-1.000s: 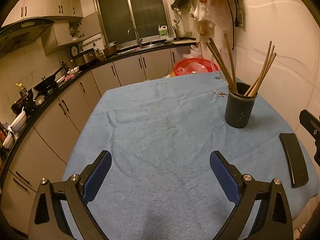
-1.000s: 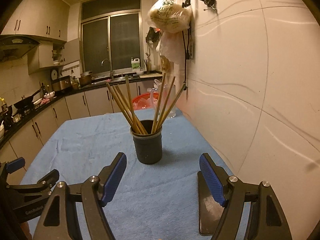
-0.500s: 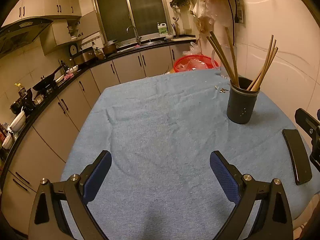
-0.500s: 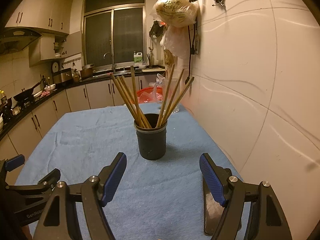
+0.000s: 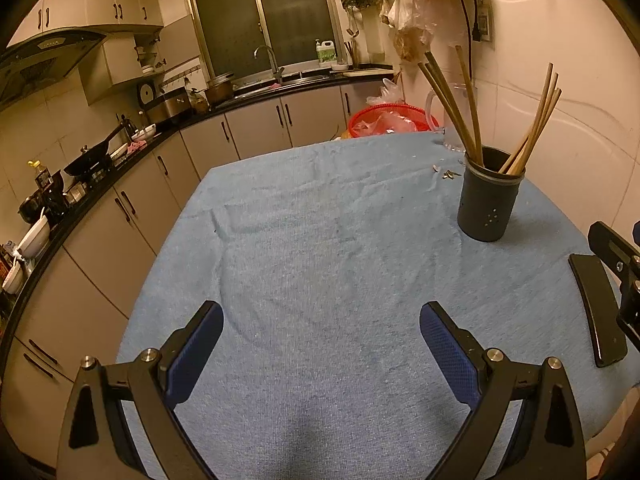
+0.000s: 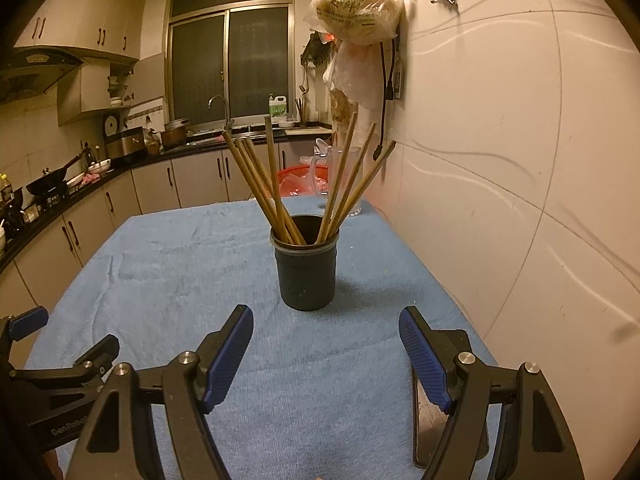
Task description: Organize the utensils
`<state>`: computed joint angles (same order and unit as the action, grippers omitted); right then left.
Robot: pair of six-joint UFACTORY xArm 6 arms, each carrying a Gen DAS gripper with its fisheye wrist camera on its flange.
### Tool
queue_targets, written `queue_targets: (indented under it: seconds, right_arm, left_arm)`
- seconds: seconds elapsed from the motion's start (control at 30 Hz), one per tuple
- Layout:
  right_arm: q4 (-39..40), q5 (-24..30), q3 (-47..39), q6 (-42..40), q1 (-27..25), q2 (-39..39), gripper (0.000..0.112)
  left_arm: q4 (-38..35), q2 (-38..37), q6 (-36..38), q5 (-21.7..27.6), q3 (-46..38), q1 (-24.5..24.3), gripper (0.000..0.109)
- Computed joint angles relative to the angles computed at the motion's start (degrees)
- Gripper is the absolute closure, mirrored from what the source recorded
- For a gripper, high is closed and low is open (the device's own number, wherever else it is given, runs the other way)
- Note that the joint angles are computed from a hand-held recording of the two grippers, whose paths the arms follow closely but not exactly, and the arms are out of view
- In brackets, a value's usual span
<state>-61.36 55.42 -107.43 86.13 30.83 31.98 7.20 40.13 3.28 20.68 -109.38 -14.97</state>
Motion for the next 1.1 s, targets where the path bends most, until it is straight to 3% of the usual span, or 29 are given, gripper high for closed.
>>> queue_targets:
  seconds: [1.1]
  right_arm:
    - [1.20, 0.08, 0.05, -0.43, 0.31, 0.25, 0.034]
  left_arm:
    - [-1.28, -2.15, 1.57, -1.70, 3.57, 0.35, 0.010]
